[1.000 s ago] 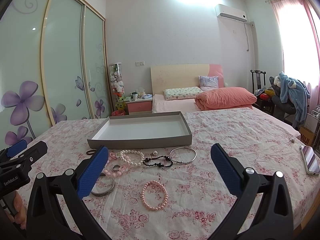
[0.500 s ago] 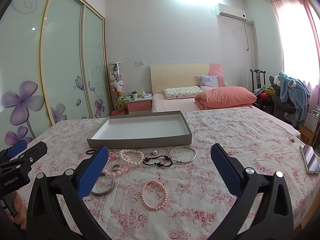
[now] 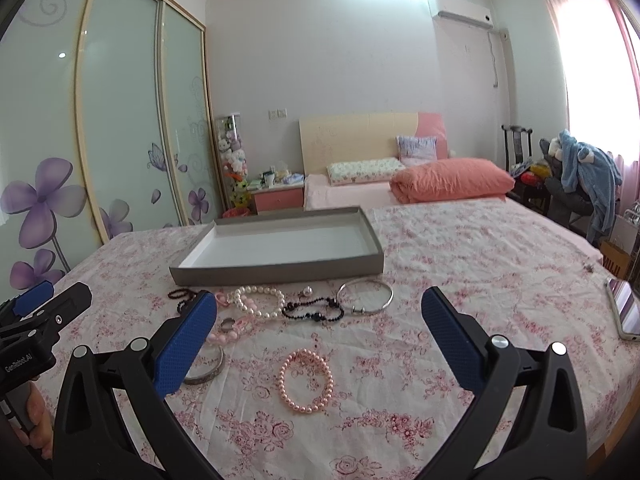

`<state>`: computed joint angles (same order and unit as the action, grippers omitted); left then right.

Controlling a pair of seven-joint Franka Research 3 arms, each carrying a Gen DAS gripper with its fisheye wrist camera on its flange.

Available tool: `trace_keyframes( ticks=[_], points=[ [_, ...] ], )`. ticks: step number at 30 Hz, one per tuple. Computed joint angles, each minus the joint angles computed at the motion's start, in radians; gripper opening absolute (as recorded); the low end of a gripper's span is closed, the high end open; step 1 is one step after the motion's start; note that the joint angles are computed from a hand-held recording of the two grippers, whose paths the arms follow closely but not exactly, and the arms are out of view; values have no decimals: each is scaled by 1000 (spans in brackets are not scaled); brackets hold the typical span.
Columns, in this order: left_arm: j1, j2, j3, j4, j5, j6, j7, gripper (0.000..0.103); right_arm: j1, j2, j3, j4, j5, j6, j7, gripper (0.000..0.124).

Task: Organize jewelry
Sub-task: 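Grasp the silver cuff bangle with the left gripper while the right grasps the pink pearl bracelet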

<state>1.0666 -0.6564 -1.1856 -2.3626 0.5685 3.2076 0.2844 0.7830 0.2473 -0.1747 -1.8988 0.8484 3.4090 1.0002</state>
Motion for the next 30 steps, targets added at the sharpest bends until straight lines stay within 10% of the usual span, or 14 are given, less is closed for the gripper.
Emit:
trace_keyframes(
  ticks=[7, 11, 21, 30],
  points=[
    [-45, 195, 4, 60, 59, -115, 46, 99, 169, 57, -266, 41, -138, -292, 196, 99],
    [-52, 305, 0, 90, 111, -166, 56, 99, 197, 89, -327, 59, -265, -387, 330, 74],
    [-9, 631, -114, 220, 370, -357, 38, 99, 129, 133, -289, 119, -489, -542, 489, 34],
    [-277, 912, 36, 373, 500, -594, 140, 99, 55, 119, -219, 120, -643, -546, 585, 7]
  ],
)
